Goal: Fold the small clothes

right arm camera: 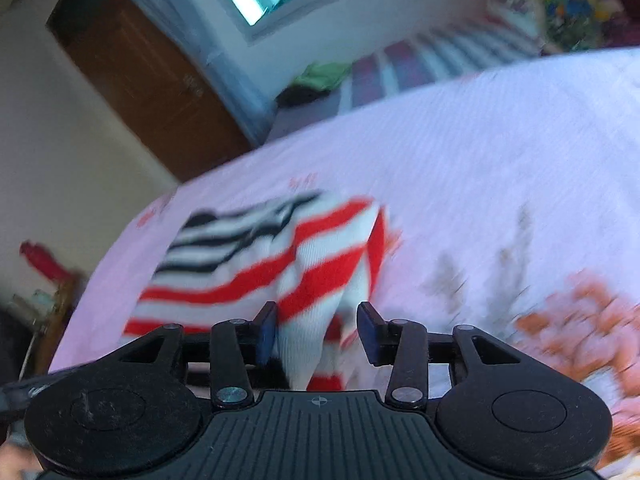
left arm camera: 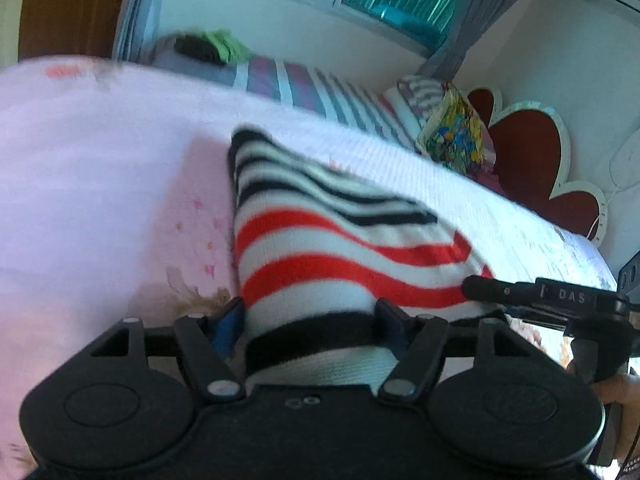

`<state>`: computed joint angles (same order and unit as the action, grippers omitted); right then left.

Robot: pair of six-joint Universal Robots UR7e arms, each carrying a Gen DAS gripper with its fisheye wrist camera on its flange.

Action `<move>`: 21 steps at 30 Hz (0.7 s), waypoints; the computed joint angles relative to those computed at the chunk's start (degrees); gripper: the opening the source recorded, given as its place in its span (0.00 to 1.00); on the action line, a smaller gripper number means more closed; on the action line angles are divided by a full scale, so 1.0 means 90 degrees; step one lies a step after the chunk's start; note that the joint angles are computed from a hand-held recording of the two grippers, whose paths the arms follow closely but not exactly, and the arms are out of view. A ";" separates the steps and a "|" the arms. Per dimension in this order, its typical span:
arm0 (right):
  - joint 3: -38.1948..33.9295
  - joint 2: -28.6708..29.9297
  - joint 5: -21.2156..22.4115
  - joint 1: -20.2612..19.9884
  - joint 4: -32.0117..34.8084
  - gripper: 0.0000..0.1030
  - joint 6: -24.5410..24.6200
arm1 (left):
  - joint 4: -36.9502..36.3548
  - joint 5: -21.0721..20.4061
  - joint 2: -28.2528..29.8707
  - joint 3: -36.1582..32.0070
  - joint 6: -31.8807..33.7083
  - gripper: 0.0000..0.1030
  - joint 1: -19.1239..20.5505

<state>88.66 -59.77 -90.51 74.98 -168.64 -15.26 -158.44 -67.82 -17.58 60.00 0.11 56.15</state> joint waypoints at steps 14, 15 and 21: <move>-0.1497 0.1295 -0.1224 0.0404 -0.0046 0.40 -0.0246 | 0.0670 0.0533 0.1128 -0.1958 0.0397 0.64 -0.0025; -0.1504 0.1296 -0.1315 0.0408 -0.0088 0.40 -0.0202 | 0.0644 0.0564 0.1101 -0.1906 0.0396 0.64 -0.0043; -0.0309 0.0413 -0.0875 0.0477 -0.0627 0.40 -0.0524 | 0.0126 0.0306 0.0310 -0.0624 0.0243 0.64 -0.0157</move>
